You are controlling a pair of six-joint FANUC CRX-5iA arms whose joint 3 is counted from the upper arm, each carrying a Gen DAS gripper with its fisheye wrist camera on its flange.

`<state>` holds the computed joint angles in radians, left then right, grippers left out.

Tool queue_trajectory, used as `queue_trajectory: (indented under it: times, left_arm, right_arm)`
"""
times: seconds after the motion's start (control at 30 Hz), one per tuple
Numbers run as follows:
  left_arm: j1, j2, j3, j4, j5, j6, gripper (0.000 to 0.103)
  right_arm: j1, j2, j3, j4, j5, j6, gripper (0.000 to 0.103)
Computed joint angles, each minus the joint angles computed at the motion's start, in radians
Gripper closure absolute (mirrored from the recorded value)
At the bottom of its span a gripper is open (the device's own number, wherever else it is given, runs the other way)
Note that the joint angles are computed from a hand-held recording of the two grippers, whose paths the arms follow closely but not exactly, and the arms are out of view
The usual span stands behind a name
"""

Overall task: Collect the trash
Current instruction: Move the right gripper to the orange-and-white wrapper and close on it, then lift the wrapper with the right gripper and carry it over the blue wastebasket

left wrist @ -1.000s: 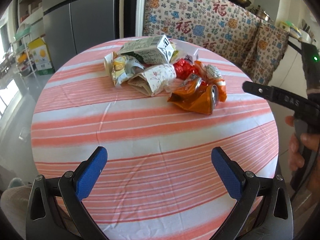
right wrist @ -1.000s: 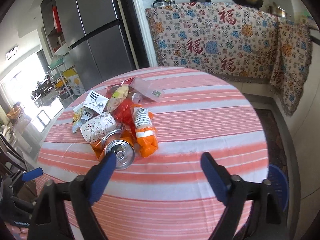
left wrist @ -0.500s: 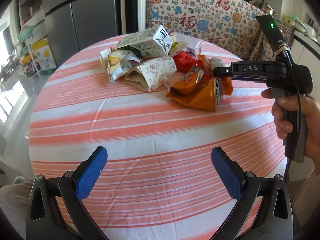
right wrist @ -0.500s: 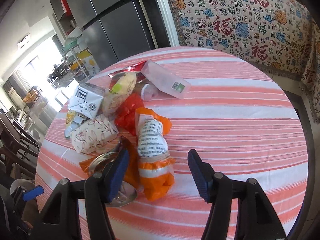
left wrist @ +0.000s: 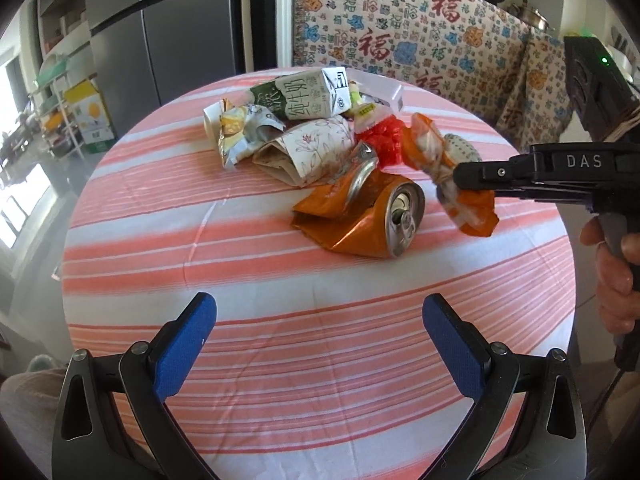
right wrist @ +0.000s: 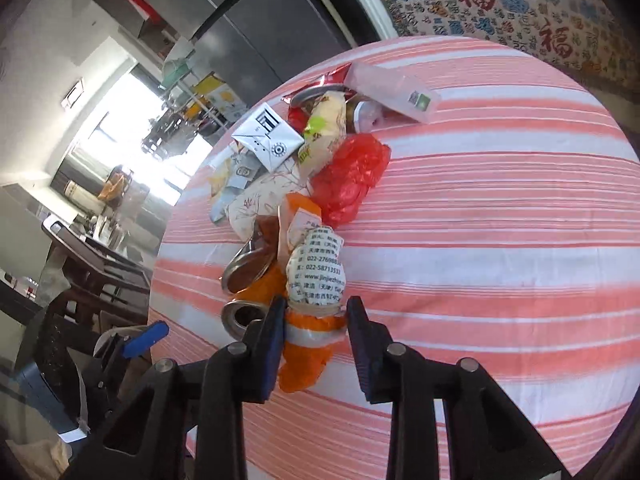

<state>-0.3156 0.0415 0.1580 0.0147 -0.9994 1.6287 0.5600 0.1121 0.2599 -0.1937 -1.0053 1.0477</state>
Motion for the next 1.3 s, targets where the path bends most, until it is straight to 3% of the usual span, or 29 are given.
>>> queue_trajectory:
  times: [0.07, 0.17, 0.23, 0.33, 0.4, 0.47, 0.7, 0.73, 0.77, 0.83, 0.87, 1.1, 1.3]
  left_arm:
    - [0.004, 0.004, -0.003, 0.037, 0.007, 0.011, 0.0]
    - [-0.012, 0.027, 0.028, 0.052, 0.027, -0.021, 0.0]
    - [-0.027, 0.057, 0.072, 0.031, 0.041, -0.097, 0.0]
    - [0.018, 0.112, 0.094, 0.184, 0.048, -0.338, 0.0]
    - [0.056, 0.169, 0.122, 0.305, -0.015, -0.488, 0.0]
    - [0.074, 0.208, 0.142, 0.362, -0.053, -0.557, 0.0]
    - [0.059, 0.282, 0.197, 0.338, -0.091, -0.538, 0.001]
    - [0.056, 0.287, 0.204, 0.332, -0.097, -0.53, 0.005]
    - [0.054, 0.288, 0.207, 0.331, -0.098, -0.53, 0.014]
    - [0.047, 0.28, 0.202, 0.33, -0.092, -0.527, 0.016]
    - [0.052, 0.272, 0.184, 0.357, -0.085, -0.536, 0.016]
    - [0.043, 0.212, 0.118, 0.37, -0.077, -0.488, 0.015]
    - [0.044, 0.19, 0.099, 0.389, -0.065, -0.495, 0.005]
  right_arm:
    - [0.056, -0.042, -0.079, 0.197, 0.035, -0.13, 0.072]
    - [0.147, -0.088, -0.203, 0.548, 0.007, -0.315, 0.072]
    - [0.172, -0.1, -0.238, 0.639, -0.033, -0.332, 0.072]
    - [0.159, -0.121, -0.262, 0.601, -0.03, -0.317, 0.072]
    - [0.148, -0.132, -0.272, 0.572, -0.02, -0.309, 0.072]
    - [0.154, -0.142, -0.29, 0.573, -0.015, -0.312, 0.072]
    - [0.144, -0.146, -0.295, 0.543, 0.007, -0.286, 0.069]
    - [0.143, -0.148, -0.296, 0.54, 0.009, -0.284, 0.066]
    - [0.138, -0.148, -0.292, 0.53, 0.012, -0.274, 0.056]
    - [0.131, -0.147, -0.279, 0.504, 0.007, -0.245, 0.043]
    - [0.132, -0.148, -0.277, 0.501, 0.006, -0.236, 0.041]
    - [0.118, -0.116, -0.231, 0.434, 0.006, -0.174, 0.04]
    - [0.123, -0.067, -0.162, 0.36, -0.055, -0.077, 0.04]
